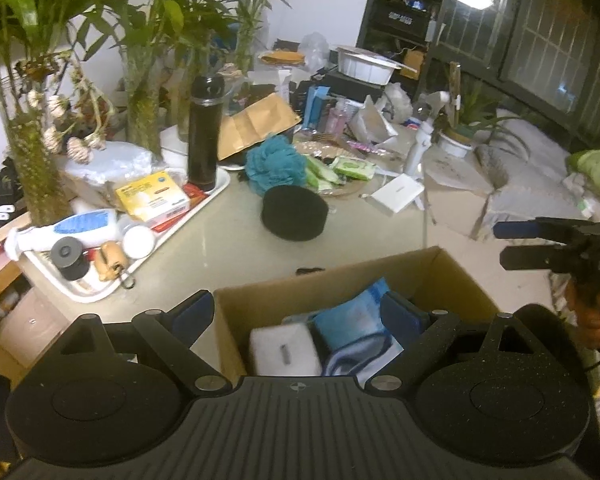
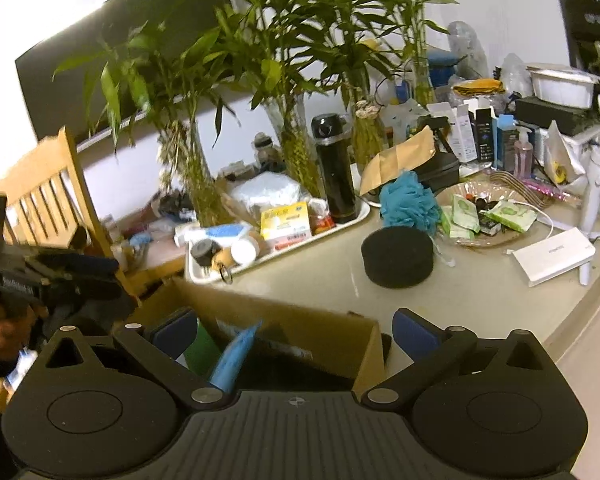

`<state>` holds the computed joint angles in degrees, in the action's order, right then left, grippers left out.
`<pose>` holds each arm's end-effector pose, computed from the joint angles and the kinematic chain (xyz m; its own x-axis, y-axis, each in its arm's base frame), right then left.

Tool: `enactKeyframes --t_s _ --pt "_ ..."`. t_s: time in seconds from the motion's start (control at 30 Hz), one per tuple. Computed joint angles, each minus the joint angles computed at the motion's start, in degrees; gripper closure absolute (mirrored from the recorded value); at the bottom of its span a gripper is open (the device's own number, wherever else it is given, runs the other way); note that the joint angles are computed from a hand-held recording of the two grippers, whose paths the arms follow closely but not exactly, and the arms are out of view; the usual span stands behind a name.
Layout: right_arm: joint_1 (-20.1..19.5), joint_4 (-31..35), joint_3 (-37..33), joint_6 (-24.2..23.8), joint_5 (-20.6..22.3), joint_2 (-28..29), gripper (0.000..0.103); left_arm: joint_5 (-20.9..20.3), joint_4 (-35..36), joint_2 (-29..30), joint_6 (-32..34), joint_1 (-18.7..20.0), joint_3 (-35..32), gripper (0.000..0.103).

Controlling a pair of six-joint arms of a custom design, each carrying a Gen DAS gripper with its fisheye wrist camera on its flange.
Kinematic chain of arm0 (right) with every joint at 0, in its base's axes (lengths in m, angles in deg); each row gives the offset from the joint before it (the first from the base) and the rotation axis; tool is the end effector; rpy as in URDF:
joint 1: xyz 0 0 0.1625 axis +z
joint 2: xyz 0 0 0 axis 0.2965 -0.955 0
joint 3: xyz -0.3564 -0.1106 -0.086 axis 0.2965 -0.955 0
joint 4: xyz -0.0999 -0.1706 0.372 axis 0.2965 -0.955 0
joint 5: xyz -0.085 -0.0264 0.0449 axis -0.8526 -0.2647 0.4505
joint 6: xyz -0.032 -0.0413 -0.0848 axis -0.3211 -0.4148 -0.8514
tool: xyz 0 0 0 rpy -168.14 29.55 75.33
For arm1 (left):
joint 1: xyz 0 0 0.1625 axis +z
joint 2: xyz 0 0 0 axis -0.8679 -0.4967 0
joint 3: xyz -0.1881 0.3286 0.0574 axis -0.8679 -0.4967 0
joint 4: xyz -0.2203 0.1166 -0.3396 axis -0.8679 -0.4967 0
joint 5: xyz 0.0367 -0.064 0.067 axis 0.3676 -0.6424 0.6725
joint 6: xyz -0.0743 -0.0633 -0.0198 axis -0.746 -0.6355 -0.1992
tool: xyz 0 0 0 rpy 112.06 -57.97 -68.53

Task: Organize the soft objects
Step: 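Move the right tool down to the black MERIDA-printed cloth beside the box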

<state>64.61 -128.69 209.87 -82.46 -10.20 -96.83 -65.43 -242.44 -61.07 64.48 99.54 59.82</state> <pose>0.0784 -0.4824 0.2576 -0.7961 -0.4598 0.3933 -0.6043 0.5706 -0.5561 -0.2396 -0.4516 0.1523 -0.7705 0.3444 -0.5364 0.6075 0.6514 -0.4545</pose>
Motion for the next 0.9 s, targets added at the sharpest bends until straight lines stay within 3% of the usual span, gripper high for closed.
enactKeyframes --t_s 0.53,0.9 --pt "2.0 -1.3 -5.3 -1.3 -1.2 4.1 0.000 -1.0 -3.3 4.7 7.9 1.1 -5.1 0.012" --pt "-0.1 -1.6 -8.3 2.6 -0.5 8.9 0.000 -4.2 -5.5 7.5 13.6 3.9 -8.6 0.012"
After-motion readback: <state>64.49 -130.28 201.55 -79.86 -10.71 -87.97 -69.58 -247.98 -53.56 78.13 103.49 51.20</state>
